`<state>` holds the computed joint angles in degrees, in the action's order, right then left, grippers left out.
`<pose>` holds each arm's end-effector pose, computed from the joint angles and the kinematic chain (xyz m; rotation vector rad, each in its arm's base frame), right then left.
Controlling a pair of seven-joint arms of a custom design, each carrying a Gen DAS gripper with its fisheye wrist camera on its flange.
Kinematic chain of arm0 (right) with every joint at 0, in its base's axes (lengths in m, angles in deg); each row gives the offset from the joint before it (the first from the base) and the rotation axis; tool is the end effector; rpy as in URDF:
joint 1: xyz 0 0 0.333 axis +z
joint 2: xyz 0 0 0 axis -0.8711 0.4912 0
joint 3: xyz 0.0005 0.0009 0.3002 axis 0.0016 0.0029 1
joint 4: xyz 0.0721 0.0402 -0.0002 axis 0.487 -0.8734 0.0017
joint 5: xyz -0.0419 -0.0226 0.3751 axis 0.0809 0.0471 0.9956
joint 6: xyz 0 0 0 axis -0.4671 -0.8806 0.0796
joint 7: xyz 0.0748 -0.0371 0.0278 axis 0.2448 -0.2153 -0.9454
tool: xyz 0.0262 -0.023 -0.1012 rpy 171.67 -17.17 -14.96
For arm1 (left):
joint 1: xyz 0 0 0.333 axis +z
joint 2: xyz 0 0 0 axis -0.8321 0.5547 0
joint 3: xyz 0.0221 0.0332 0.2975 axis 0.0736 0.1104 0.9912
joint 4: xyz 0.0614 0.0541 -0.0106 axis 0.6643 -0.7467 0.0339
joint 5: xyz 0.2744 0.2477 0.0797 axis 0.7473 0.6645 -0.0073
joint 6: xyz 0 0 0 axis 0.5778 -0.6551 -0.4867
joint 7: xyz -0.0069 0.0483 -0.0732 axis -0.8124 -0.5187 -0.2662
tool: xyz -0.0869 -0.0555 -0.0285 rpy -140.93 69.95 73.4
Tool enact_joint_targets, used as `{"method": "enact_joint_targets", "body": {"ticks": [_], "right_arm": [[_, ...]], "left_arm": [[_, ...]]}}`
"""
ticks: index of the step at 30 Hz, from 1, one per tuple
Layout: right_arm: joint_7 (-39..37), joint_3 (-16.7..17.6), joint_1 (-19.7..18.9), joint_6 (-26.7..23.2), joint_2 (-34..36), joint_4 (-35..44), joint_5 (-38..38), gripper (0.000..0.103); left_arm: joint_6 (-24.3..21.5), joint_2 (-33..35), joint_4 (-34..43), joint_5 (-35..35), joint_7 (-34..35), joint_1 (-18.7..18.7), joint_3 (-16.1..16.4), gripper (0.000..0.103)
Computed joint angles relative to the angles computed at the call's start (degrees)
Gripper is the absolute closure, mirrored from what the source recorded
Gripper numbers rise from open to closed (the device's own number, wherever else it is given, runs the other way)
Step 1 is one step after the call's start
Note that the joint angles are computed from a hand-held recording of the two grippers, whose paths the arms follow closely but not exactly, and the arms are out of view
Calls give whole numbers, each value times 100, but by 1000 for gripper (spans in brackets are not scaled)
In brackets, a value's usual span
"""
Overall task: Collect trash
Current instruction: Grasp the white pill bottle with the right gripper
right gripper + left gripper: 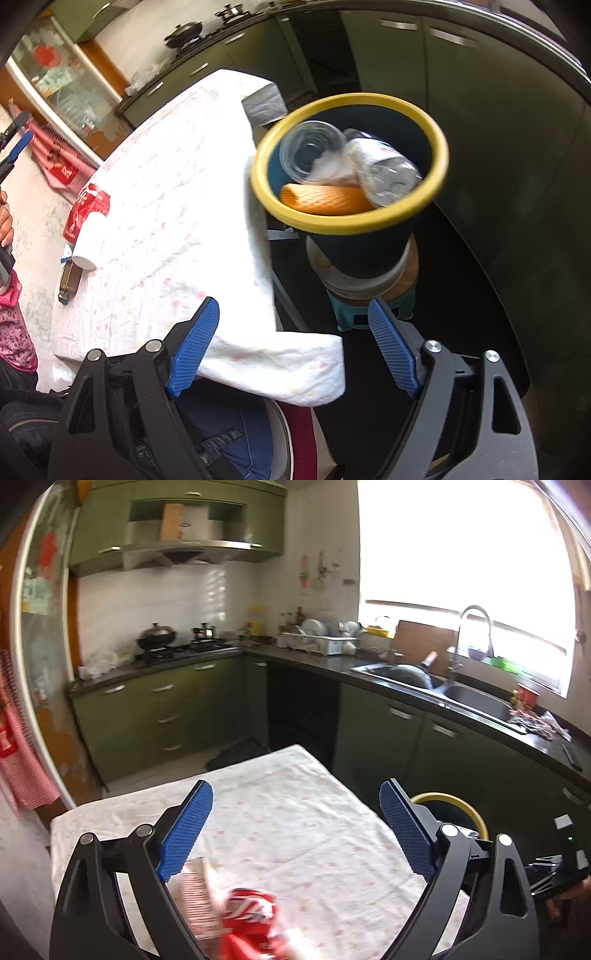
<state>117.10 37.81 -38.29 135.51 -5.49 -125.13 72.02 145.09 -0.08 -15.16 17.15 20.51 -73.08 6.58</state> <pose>0.4733 0.2486 0.4494 -1.8295 1.8075 -0.0912 0.5578 -0.2974 0.6001 -1.4059 1.7212 -1.0652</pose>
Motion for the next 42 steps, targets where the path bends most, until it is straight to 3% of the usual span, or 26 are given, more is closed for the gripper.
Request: {"method": "enact_joint_targets", "body": {"ticks": [3, 11, 16, 21, 25, 31, 40, 42], "right_arm": [[31, 90, 54, -250, 280, 470, -248, 25], [100, 296, 350, -869, 1225, 1966, -893, 25], [45, 386, 657, -1234, 1999, 3139, -1190, 25], [-102, 462, 1022, -1414, 2782, 4345, -1277, 25], [68, 370, 1423, -1457, 3413, 5254, -1500, 25], [589, 88, 1896, -1686, 4081, 6119, -1869, 25], [1251, -179, 2196, -1417, 4307, 6101, -2425, 34], [1242, -99, 2129, -1432, 4352, 6093, -2350, 42]], "left_arm": [[-32, -490, -602, 857, -1178, 225, 262, 10], [-339, -1053, -1648, 2561, -3469, 1314, 214, 10], [-561, -1113, -2058, 3199, -4517, 1762, 193, 10], [-662, -1189, -2374, 3768, -5501, 1984, 221, 10], [-532, -1182, -2466, 3938, -5785, 2085, 265, 9], [-368, -1129, -2465, 3674, -5565, 2065, 247, 8], [-376, -1105, -2450, 3608, -5514, 2036, 216, 8], [-415, -1095, -2445, 3573, -5492, 2016, 201, 8]]}}
